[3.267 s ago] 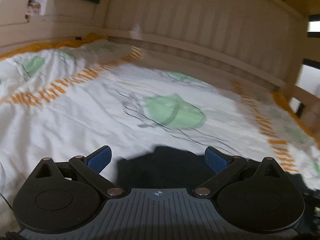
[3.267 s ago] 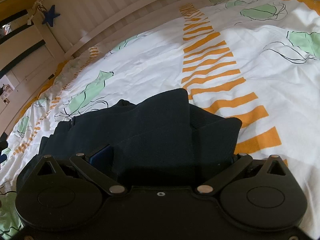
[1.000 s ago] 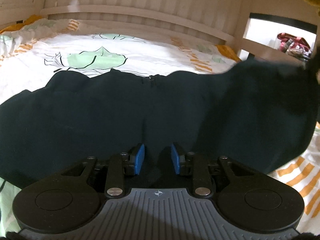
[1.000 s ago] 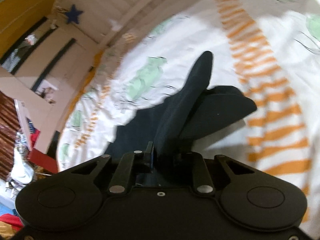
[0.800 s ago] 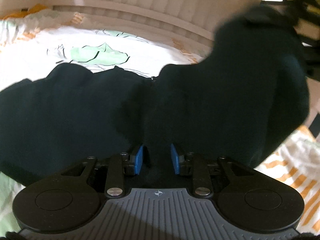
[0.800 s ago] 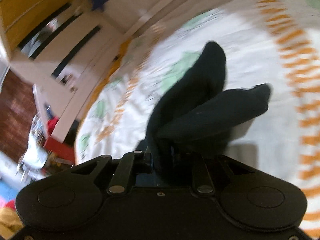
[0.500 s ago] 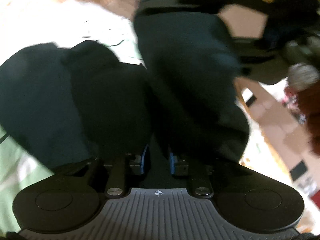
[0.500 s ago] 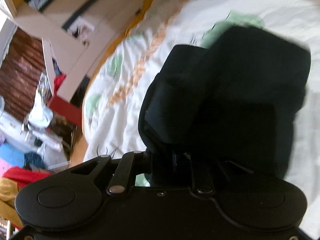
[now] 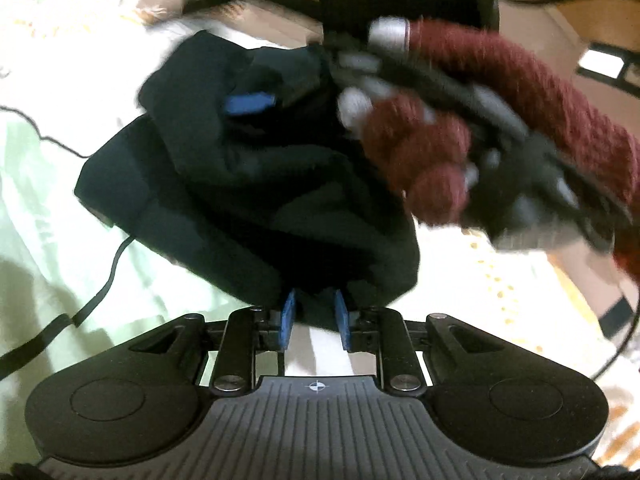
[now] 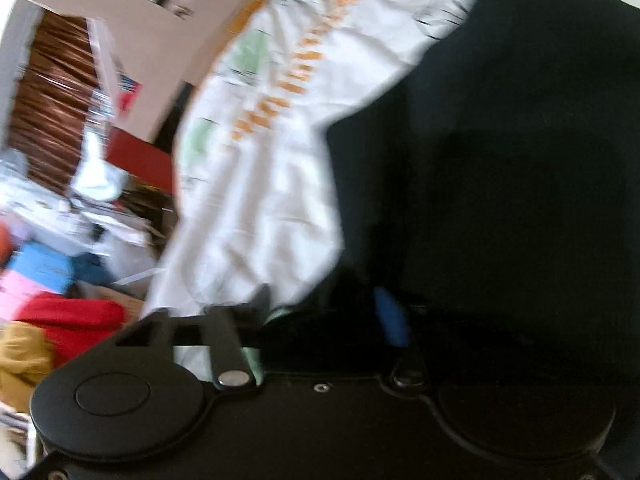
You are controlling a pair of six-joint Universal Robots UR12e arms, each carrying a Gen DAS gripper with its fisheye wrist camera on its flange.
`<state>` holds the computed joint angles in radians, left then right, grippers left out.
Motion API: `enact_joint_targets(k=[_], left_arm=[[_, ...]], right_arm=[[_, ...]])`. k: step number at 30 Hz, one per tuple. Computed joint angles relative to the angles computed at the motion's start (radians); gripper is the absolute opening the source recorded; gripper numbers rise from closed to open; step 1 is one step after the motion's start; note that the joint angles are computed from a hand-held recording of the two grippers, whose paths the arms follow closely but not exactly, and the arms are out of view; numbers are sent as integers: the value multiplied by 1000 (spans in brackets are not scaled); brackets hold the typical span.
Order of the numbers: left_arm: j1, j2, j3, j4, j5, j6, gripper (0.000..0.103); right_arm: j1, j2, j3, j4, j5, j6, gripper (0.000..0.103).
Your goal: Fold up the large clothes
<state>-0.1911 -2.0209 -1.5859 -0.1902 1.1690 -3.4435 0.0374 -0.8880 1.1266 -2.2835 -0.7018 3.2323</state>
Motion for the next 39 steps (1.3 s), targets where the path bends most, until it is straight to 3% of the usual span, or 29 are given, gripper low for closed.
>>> enact_joint_targets(k=[1,3,5,9,14,18,21,24,25,27,32,33,36,39], left_arm=[[1,7,-6,-2,-10,21,22],[6,20,-17,4,-39,70,22],[12,25,-15,7,-77,135,23],[24,39,-21,72,-145,264,27],[22,26,4,188,-134,336,36],[10,-14,65,215,-34,361,38],[-1,-43,116,136,102,372,38],[-12,-67,188,-115,278,314,36],[-4,-73,201,-168,274,277,35],[3,-80,207,-170,253,238,35],[-3,-54,160,-139,280,280,35],[-1,-54,154,-130,276,278,35],[6,-60,157,-127,259,270,35],[10,-65,159,-118,253,264,35]], right_arm=[[-3,-8,12,-27,28,3,81],[-10,-29,37,-77,66,-14,81],[-21,-54,68,-146,100,-17,89],[-55,-110,154,-361,143,71,98],[-84,-183,263,-587,-45,132,98],[-100,-228,359,-739,-192,246,98],[-100,-255,407,-738,-307,230,98],[-87,-275,434,-693,-404,137,98],[-78,-279,441,-679,-432,102,98],[-61,-285,450,-658,-473,31,98],[-3,-274,472,-579,-581,-182,98],[0,-271,478,-560,-581,-189,100],[-6,-256,454,-385,-505,-112,101],[12,-274,465,-450,-570,-180,100]])
